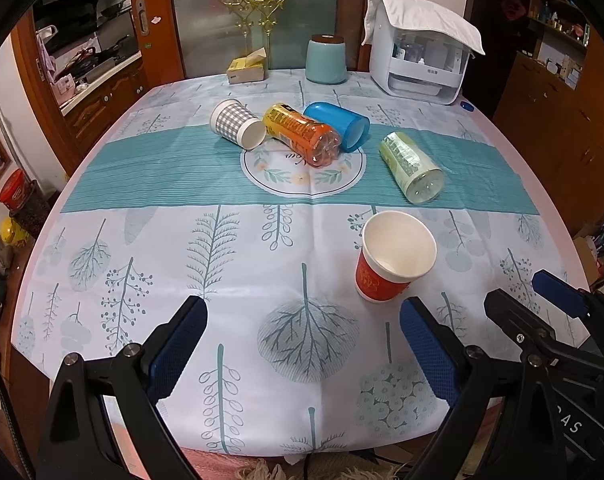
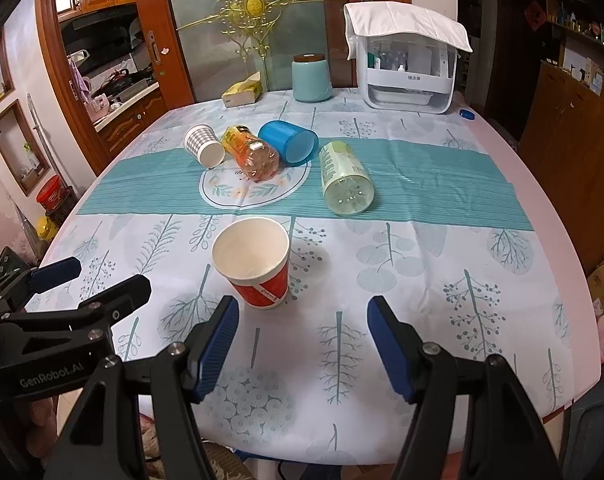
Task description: Flip cup upright
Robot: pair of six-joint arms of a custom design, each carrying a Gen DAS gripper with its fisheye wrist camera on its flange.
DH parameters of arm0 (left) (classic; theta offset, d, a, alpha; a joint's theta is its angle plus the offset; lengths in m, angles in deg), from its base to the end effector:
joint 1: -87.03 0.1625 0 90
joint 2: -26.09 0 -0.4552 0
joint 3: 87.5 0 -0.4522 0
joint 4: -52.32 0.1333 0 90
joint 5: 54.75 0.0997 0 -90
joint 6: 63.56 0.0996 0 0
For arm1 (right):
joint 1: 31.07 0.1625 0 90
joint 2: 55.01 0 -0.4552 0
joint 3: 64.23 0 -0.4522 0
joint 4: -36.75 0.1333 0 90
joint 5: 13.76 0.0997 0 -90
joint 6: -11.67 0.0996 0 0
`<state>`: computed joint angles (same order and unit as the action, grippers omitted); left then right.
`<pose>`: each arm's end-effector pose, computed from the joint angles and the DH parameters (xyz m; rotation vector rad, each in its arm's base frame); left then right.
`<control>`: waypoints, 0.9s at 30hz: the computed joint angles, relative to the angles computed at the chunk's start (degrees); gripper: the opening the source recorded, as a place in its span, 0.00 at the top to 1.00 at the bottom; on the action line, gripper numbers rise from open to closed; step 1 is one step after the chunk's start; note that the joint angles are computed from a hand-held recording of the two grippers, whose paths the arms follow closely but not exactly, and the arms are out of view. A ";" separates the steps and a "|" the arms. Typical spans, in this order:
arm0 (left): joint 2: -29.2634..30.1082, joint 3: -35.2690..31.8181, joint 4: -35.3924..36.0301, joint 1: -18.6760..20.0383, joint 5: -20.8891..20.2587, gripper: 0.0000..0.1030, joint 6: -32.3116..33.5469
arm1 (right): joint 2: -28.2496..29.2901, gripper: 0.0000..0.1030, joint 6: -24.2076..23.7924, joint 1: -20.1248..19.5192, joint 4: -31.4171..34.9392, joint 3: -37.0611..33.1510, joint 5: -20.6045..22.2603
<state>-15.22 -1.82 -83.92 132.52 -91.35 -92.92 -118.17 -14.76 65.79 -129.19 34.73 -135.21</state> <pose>-0.3854 -0.6963 0.0907 0.2861 2.2957 -0.7293 0.1648 -0.6885 0.3035 0.4493 -2.3619 0.7466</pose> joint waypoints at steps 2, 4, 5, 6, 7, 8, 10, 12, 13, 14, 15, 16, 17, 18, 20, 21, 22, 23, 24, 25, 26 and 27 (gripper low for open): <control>0.06 -0.10 0.15 0.01 0.34 0.07 -0.12 | 0.19 0.35 -0.11 0.02 -0.13 -0.16 -0.07; 0.19 -0.32 0.40 0.00 0.62 0.07 -0.15 | 0.25 0.35 -0.03 0.00 0.18 -0.33 -0.08; 0.26 -0.41 0.50 0.01 0.78 0.07 -0.11 | 0.22 0.35 0.07 0.02 0.35 -0.35 -0.10; 0.33 -0.55 0.62 0.00 0.88 0.07 -0.15 | 0.31 0.35 0.15 0.05 0.62 -0.53 -0.17; 0.41 -0.64 0.69 0.02 0.97 0.07 -0.15 | 0.39 0.35 0.14 0.06 0.81 -0.71 -0.21; 0.48 -0.75 0.74 0.04 1.01 0.07 -0.18 | 0.48 0.35 0.10 0.08 0.89 -0.84 -0.31; 0.55 -0.90 0.99 0.09 0.93 0.07 -0.24 | 0.62 0.35 0.21 0.11 1.07 -1.04 -0.49; 0.55 -1.02 1.25 0.13 0.74 0.07 -0.31 | 0.72 0.35 0.55 0.08 1.53 -1.27 -0.61; 0.58 -1.11 1.39 0.16 0.70 0.07 -0.37 | 0.76 0.35 0.62 0.02 1.67 -1.37 -0.61; 0.62 -1.19 1.42 0.17 0.66 0.07 -0.29 | 0.80 0.35 0.76 0.00 1.87 -1.46 -0.67; 0.66 -1.28 1.45 0.19 0.66 0.07 -0.23 | 0.83 0.35 0.89 -0.04 2.18 -1.63 -0.69; 0.67 -1.33 1.55 0.22 0.65 0.07 -0.28 | 0.85 0.35 0.99 -0.05 2.33 -1.73 -0.73; 0.68 -1.36 1.56 0.24 0.59 0.07 -0.33 | 0.88 0.35 0.99 -0.06 2.29 -1.73 -0.80; 0.75 -1.41 1.54 0.24 0.55 0.07 -0.40 | 0.89 0.35 1.00 -0.07 2.23 -1.71 -0.84; 0.70 -1.40 1.71 0.33 0.36 0.07 -0.62 | 0.89 0.35 1.04 -0.08 2.25 -1.70 -0.81; 0.73 -1.45 1.71 0.37 0.32 0.07 -0.63 | 0.86 0.35 1.23 -0.13 2.47 -1.71 -0.70; 0.76 -1.52 1.79 0.36 0.31 0.07 -0.67 | 0.85 0.35 1.38 -0.13 2.67 -1.75 -0.66; 0.71 -1.48 1.84 0.41 0.21 0.07 -0.72 | 0.89 0.35 1.50 -0.15 2.80 -1.79 -0.63; 0.76 -1.55 1.89 0.46 0.14 0.07 -0.72 | 0.91 0.35 1.52 -0.11 2.89 -1.83 -0.70; 0.78 -1.54 1.79 0.50 0.09 0.07 -0.69 | 0.95 0.35 1.43 -0.11 2.83 -1.85 -0.75; 0.72 -1.45 1.61 0.52 0.05 0.07 -0.69 | 0.98 0.35 1.29 -0.12 2.70 -1.83 -0.75; 0.78 -1.51 1.67 0.53 0.12 0.07 -0.72 | 1.02 0.35 1.19 -0.15 2.55 -1.79 -0.67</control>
<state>-14.44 -3.33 -82.25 133.05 -91.22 -93.64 -117.15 -13.57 65.65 -126.63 32.94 -135.88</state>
